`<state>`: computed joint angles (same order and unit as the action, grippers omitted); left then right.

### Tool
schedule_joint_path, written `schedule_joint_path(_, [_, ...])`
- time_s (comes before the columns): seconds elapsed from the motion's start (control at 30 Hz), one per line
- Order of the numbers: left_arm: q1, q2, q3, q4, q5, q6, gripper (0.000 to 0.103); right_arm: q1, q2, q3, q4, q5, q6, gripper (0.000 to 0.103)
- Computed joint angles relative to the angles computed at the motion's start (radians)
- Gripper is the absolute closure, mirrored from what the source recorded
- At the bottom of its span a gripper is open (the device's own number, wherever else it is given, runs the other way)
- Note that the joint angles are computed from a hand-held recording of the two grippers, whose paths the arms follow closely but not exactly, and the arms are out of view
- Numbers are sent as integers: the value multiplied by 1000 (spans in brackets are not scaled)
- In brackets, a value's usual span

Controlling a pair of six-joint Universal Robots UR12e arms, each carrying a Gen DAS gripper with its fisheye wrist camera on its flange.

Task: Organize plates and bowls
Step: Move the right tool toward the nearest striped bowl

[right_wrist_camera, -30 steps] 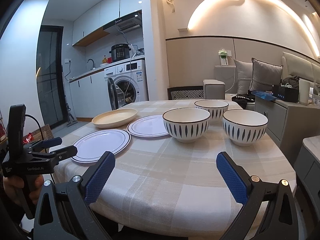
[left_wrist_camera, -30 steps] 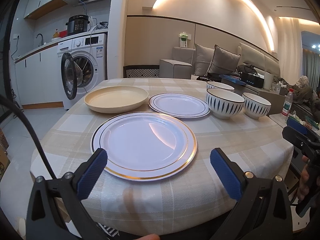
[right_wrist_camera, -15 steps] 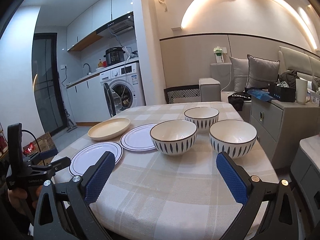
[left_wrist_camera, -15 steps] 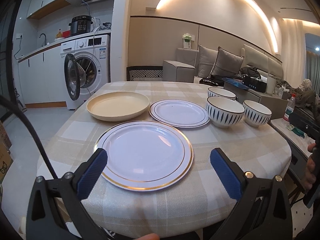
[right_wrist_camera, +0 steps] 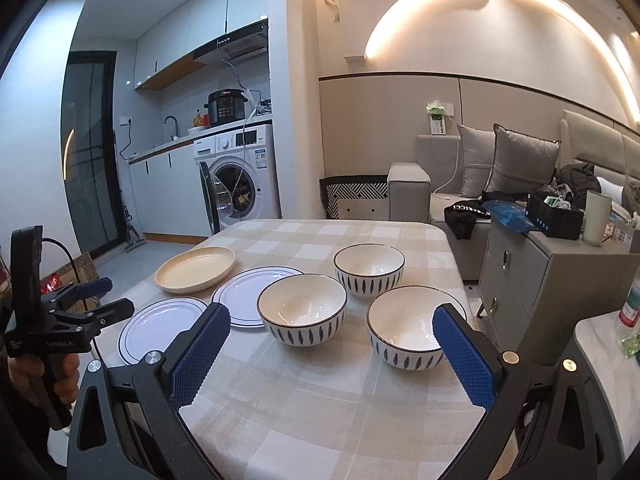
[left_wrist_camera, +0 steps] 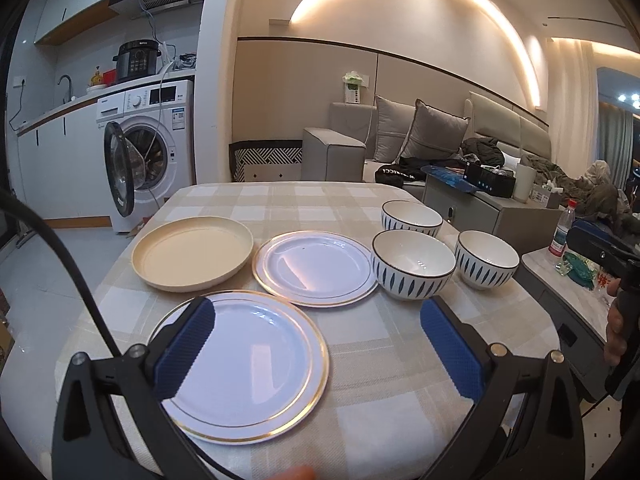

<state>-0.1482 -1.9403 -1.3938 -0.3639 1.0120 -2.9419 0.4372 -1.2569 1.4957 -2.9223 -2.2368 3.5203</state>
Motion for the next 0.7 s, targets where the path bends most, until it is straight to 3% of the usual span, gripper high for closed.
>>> schedule_joint_path(0.1, [-19, -17, 38, -33, -7, 0, 0, -23, -24, 14, 25, 44, 37, 0])
schedule_joint_path(0.4, [-85, -84, 160, -111, -20, 50, 0, -72, -80, 64, 72, 65, 108, 0])
schedule_joint_path(0.7, [-133, -171, 308, -277, -15, 60, 0, -141, -109, 97, 151, 129, 202, 0])
